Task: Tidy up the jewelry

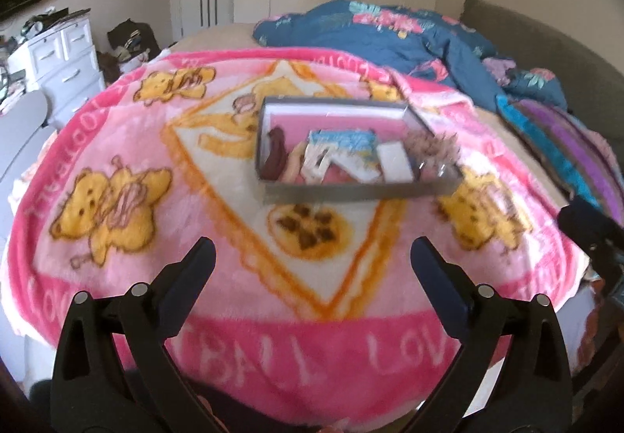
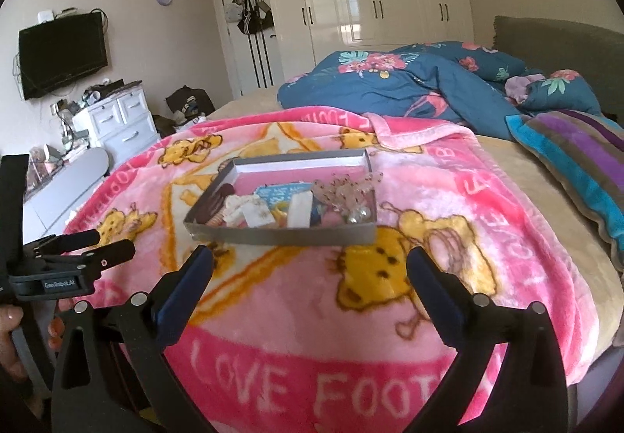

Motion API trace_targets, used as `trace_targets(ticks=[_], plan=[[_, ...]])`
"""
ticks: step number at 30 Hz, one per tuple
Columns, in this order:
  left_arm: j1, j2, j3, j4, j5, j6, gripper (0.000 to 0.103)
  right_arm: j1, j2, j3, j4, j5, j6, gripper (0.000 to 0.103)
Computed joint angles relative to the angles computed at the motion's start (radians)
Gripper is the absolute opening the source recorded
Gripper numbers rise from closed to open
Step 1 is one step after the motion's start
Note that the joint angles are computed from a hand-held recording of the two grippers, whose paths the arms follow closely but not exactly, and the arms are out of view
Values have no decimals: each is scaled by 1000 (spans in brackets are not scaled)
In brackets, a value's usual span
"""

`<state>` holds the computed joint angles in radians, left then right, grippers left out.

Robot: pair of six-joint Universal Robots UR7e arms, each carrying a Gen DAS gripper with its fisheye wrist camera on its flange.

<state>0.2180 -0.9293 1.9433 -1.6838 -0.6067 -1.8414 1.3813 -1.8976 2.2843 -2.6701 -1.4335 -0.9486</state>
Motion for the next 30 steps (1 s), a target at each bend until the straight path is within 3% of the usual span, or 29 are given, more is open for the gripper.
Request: trace_targets(ticks=[3,10,30], plan=[[-9,8,23,-8,-19,-58,94,-22,-15,22,11,-7,-10,99],[-17,27,37,-51,-27,-24,94,-42,-37,52,59,-12,-20,99],[-21,22,42,-71,-40,-2,94,-36,-39,49,57,-21,-16,99]])
